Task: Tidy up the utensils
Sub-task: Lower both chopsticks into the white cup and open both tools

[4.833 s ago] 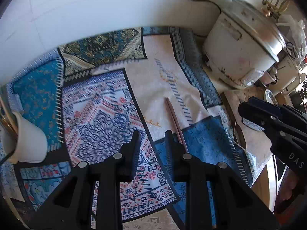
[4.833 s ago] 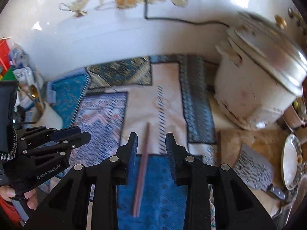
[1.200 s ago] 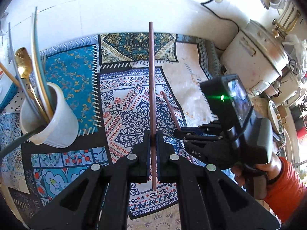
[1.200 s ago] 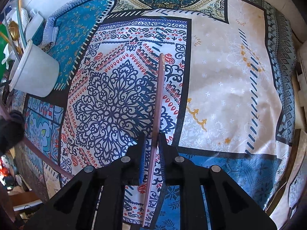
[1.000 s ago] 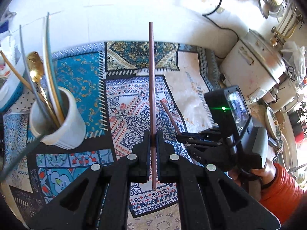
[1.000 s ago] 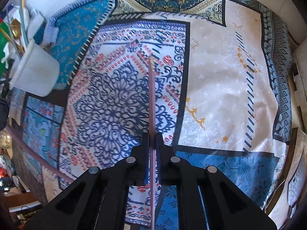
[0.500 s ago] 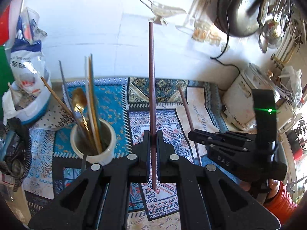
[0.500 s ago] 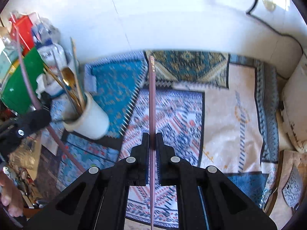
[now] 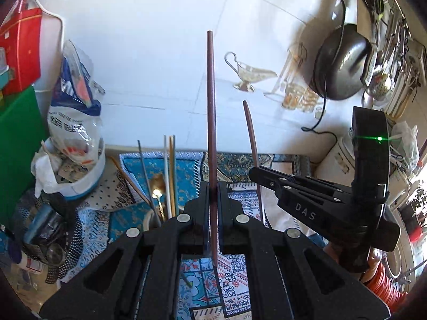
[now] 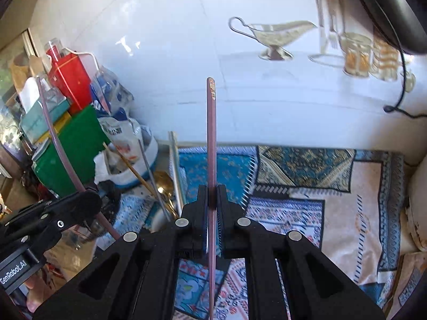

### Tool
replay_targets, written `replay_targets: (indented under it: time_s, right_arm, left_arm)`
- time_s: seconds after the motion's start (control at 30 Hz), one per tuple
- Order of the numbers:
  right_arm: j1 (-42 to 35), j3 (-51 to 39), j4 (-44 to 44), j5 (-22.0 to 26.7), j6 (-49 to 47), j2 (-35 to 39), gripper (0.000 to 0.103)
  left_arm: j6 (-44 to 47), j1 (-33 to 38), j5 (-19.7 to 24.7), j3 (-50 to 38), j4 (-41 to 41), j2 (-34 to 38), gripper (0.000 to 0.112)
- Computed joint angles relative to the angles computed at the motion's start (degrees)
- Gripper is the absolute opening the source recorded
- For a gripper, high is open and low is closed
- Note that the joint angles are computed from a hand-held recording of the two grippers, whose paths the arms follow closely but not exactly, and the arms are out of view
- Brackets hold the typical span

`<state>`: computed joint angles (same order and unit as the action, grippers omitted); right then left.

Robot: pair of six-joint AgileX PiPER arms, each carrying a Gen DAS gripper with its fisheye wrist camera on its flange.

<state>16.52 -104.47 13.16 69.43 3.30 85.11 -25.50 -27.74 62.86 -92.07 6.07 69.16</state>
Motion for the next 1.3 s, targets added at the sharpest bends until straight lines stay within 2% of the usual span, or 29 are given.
replay_targets:
  time_s: [0.23, 0.4, 0.6, 0.83, 0.97, 1.13, 1.23, 1.3]
  right_arm:
    - [4.76, -5.53, -0.53, -2.82, 3.60, 4.30, 0.006]
    - [7.62, -5.71, -3.10, -7.85, 6.85, 6.53, 0.006]
    - [10.63, -0.09, -9.69, -16.02, 13.05, 7.15, 0.006]
    - [12.53, 6.22, -15.56, -22.55, 17.68, 7.51, 0.006]
    - [12.46, 10.77, -15.36, -25.75, 17.72, 6.19, 0.006]
    - [12.53, 13.22, -13.27, -24.85, 14.28, 5.16, 0.006]
    - [12.29, 13.25, -10.76, -21.70, 10.10, 4.21, 0.006]
    - [11.72, 11.90, -8.39, -17.81, 6.44, 3.91, 0.006]
  left_arm:
    - [5.36, 7.83, -0.68, -1.21, -4.21, 0.43, 0.004]
    - [9.00, 13.14, -2.02, -0.71, -7.81, 1.62, 0.004]
    - [11.77, 17.37, -4.05, 2.33, -10.91, 3.37, 0.004]
    - [13.18, 19.49, -7.66, 6.21, -11.47, 5.88, 0.004]
    - [10.34, 17.48, -9.89, 8.43, -6.95, 6.59, 0.004]
    - [8.22, 14.92, -10.18, 10.64, -4.49, 6.88, 0.004]
    - [7.37, 14.04, -9.02, 11.28, -4.19, 6.81, 0.004]
    - [5.63, 12.89, -7.33, 10.83, -3.09, 6.72, 0.004]
